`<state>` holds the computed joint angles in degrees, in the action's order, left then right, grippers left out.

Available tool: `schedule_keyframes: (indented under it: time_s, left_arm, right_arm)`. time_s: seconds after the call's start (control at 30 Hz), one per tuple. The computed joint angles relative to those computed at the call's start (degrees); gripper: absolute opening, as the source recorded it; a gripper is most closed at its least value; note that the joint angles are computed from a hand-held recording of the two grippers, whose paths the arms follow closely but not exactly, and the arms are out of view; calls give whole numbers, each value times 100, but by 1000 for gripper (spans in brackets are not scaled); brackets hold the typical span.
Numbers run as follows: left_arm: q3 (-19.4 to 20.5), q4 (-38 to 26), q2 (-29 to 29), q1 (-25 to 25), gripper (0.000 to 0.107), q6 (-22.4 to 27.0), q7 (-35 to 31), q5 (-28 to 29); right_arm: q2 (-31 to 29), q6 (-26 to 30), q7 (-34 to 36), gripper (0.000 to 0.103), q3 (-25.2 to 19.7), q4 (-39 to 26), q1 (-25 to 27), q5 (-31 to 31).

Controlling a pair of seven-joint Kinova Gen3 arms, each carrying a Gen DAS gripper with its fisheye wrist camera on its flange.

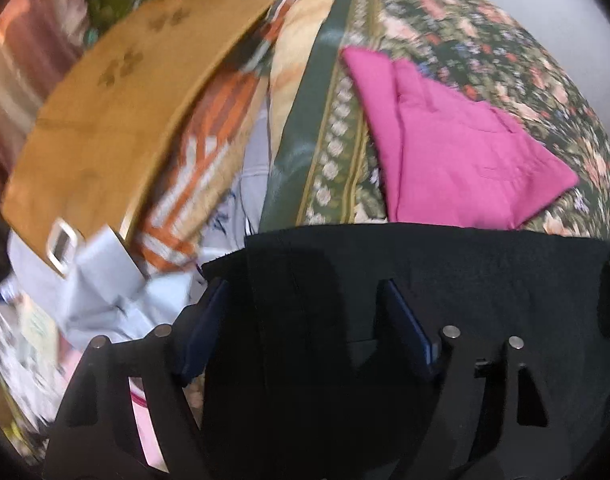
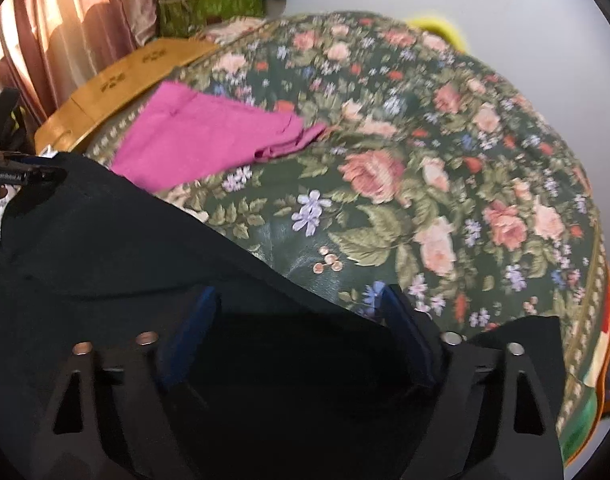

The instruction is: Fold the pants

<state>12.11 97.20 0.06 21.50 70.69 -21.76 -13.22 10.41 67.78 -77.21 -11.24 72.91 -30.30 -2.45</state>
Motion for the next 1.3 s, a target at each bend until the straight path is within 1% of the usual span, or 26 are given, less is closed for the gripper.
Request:
schedule_keyframes:
  time_s: [0.03, 0.07, 0.1, 0.13, 0.17, 0.2, 0.23, 0.27, 0.33, 0.37, 0.4, 0.5, 0.6, 0.7, 0.77, 0.83, 0.93, 1.1, 1.17, 1.23, 1.3]
  left_arm:
    - [-81, 115, -41, -65, 70, -191, -86, 213]
    - [-108, 213, -98, -118, 68, -319, -112, 333]
    - [-104, 292, -153, -143, 64, -429, -64, 359]
    - [-65, 331, -195, -140, 53, -466, 73, 323]
    - [-2, 315, -190, -128, 44, -409, 228, 240]
    - [57, 250, -155, -106, 33, -259, 358, 140]
    - [76, 237, -183, -82, 27, -202, 395, 105]
    - [99, 238, -217, -62, 24, -180, 424, 79]
    - [152, 139, -215, -24, 19, 19, 449, 18]
    - [210, 68, -210, 26, 19, 142, 535, -69]
    - [235, 5, -210, 58, 18, 246, 558, -138]
    - [390, -333, -176, 243, 17, 669, 786, -580]
    - [441, -697, -224, 360, 17, 939, 850, -908]
    - [492, -1133, -194, 418, 16, 1214, 808, -1193]
    - [549, -1432, -131, 505, 16, 1394, 801, -1447]
    - [608, -1677, -81, 633, 16, 1558, 805, -1667]
    - [692, -1887, -61, 854, 16, 1786, 816, -1859]
    - [935, -2004, -99, 1304, 16, 2248, 1104, -2159]
    - [1074, -2077, -94, 1503, 16, 2538, 1254, -2289]
    - [1232, -2167, -40, 1755, 16, 2914, 1478, -2462]
    - [1334, -2199, -19, 2004, 16, 3173, 1710, -2583]
  right_arm:
    - [-50, -114, 10, 68, -5, 112, -2, 13]
    - [-81, -212, 48, 68, -7, 197, 20, -8]
    - [-119, -270, 93, 67, -8, 273, 68, -97]
    - [-132, -299, 116, 62, -3, 303, 111, -175]
    - [-135, -329, 147, 59, 8, 315, 159, -240]
    - [-178, -385, 145, 51, 17, 369, 189, -272]
    - [-227, -442, 151, 40, 21, 435, 221, -311]
    - [-256, -482, 135, 34, 25, 476, 245, -345]
    - [-279, -430, 203, 10, 30, 508, 343, -541]
    - [-275, -369, 260, 8, -15, 501, 400, -605]
    - [-318, -401, 271, 7, 6, 553, 351, -576]
    - [-454, -551, 126, 6, -21, 700, 255, -359]
    - [-721, -935, -61, 5, -28, 872, 226, -174]
    - [-940, -1223, -377, 5, -51, 874, 206, 140]
    - [-1039, -1240, -491, 5, -66, 798, 221, 234]
    - [-1161, -1133, -475, 5, -52, 677, 275, 163]
    - [-1452, -1040, -367, 5, -63, 705, 337, 95]
    - [-2078, -854, -58, 5, -77, 1027, 416, -129]
    - [-2362, -749, 32, 5, -78, 1194, 437, -264]
    - [-2609, -744, -16, 5, -103, 1386, 486, -379]
    - [-2860, -797, -104, 5, -135, 1611, 521, -498]
